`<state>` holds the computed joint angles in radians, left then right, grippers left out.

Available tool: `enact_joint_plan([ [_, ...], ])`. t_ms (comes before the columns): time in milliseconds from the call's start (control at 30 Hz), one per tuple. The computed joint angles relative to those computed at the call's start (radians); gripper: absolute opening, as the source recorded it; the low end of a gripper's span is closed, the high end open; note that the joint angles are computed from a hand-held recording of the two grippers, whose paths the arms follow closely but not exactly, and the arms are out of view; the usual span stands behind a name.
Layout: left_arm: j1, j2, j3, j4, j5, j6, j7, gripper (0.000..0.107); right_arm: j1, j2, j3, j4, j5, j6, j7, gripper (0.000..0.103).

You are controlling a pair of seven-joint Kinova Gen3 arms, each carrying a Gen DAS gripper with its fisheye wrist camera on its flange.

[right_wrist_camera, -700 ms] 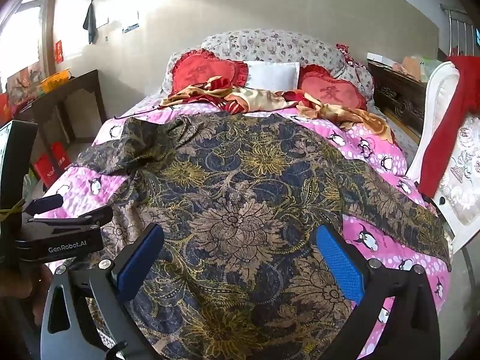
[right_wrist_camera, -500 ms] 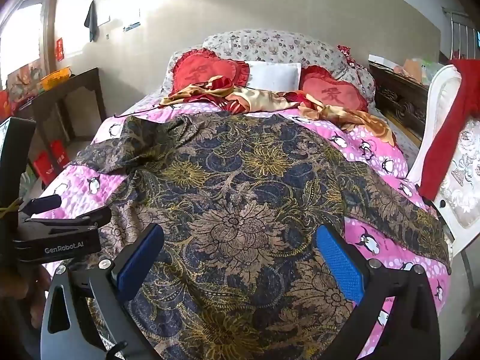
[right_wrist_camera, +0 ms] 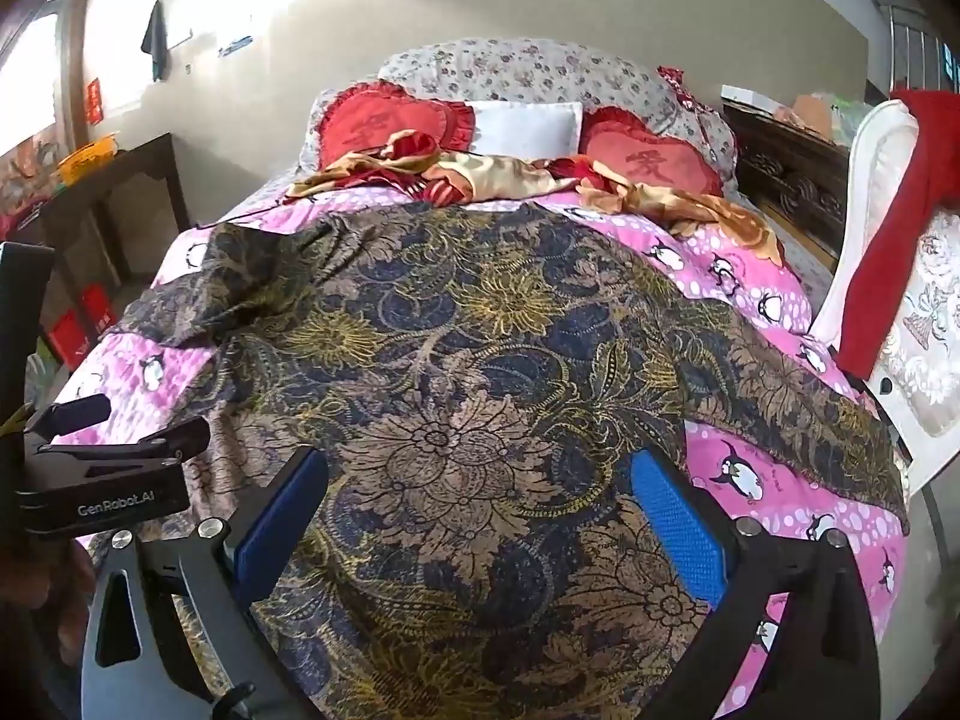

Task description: Fold small clothes

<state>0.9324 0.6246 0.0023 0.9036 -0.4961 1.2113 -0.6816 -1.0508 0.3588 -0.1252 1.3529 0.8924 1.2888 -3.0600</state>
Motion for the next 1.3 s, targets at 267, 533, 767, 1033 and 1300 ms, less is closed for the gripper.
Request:
enact_joint_plan([
  [267, -0.046, 0.027, 0.005, -0.002, 0.044, -0.037, -0.029, 0.103, 0.021, 0.045, 0.020, -0.034, -0.034, -0.015, 0.027, 0.089],
  [533, -0.070, 0.028, 0.000, 0.022, 0.066, -0.066, -0.033, 0.103, 0.015, 0.083, 0.051, -0.072, -0.036, -0.027, 0.040, 0.088],
  [767, -0.076, 0.020, 0.001, 0.041, 0.069, -0.078, -0.030, 0.103, 0.002, 0.099, 0.068, -0.101, -0.039, -0.023, 0.054, 0.088],
  [1033, -0.066, 0.019, 0.003, 0.038, 0.065, -0.073, -0.022, 0.103, -0.010, 0.098, 0.075, -0.116, -0.043, 0.001, 0.055, 0.088],
  [1300, -0.046, -0.003, -0.009, 0.056, 0.044, -0.090, 0.010, 0.103, -0.027, 0.087, 0.070, -0.107, -0.022, 0.016, 0.015, 0.088],
])
